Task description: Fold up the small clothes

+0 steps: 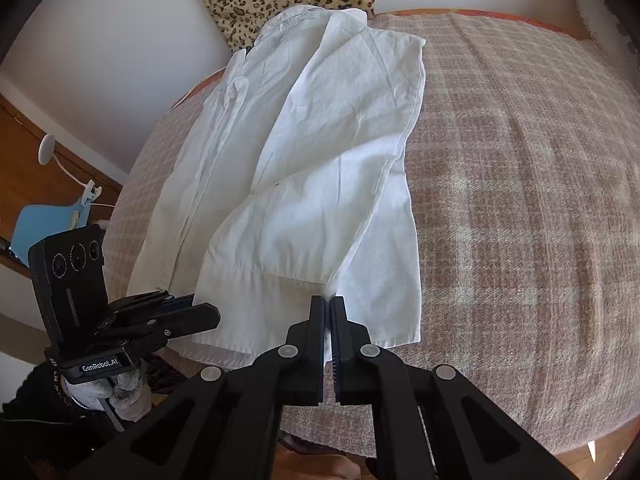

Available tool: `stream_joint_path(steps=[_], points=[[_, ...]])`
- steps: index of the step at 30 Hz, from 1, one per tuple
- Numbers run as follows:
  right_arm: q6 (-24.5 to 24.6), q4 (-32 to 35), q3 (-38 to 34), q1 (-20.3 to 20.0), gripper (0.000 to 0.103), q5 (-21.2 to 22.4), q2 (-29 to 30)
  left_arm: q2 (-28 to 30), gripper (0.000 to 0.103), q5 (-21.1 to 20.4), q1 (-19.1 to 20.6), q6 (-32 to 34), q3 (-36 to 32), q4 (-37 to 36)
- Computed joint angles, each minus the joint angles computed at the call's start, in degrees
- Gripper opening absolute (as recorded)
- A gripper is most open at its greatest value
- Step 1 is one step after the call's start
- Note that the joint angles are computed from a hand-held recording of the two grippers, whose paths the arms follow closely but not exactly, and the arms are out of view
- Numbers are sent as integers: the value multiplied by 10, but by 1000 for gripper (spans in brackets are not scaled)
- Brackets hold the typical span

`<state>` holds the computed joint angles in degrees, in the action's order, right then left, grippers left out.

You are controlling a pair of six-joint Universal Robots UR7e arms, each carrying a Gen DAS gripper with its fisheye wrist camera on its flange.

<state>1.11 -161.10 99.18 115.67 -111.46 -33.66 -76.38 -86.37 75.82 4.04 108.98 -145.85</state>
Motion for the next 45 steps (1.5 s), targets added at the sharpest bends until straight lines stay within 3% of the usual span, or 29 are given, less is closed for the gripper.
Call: stream_joint_path(steps=[4,6,7,11,14,17,19,20,23,31,33,34,36,39,41,44,45], points=[[-3,24,1,-7,8,-5,-11,6,13,12,-4,3,-2,30],[12,-16,18,-15,36,-12,-19,2,13,14,-7,9,0,48],[17,-44,30,-18,36,-26,-22,-3,13,19,-9,9,2,56],[23,-42,38,-38,34,-34,-30,-30,13,23,-17,26,15,53],[22,-21,34,-47,34,-7,-26,-52,13,54,-26,54,23,25],[2,-27,24,-29,35,-42,-3,-60,13,82,-23,64,13,-1],[-10,-25,18,-20,22,-56,5,-58,13,94,-14,57,0,-13],[-3,-16,17,-22,1,-48,5,-57,13,101,-11,54,-4,-20],[4,-19,20,-17,1,-55,3,-54,13,111,-4,43,-12,-35],[-7,-51,60,-16,1,-43,-28,-54,13,114,-3,54,-10,-38],[14,-46,75,-26,0,-2,-44,-55,13,116,-3,57,-8,-40],[12,-53,82,-27,0,-7,-45,-54,13,116,-3,57,-8,-41],[4,-35,77,-21,0,-56,-38,-52,13,119,-4,57,-9,-39],[2,24,67,-20,1,-56,-43,-52,13,126,-16,69,3,-48],[-18,8,67,-8,8,-75,-46,-51,17,136,-31,93,16,-65],[-34,-51,66,-2,29,-75,-53,-48,17,160,-60,133,42,-95],[-41,-66,62,-2,29,-71,-53,-45,17,164,-67,141,47,-101]])
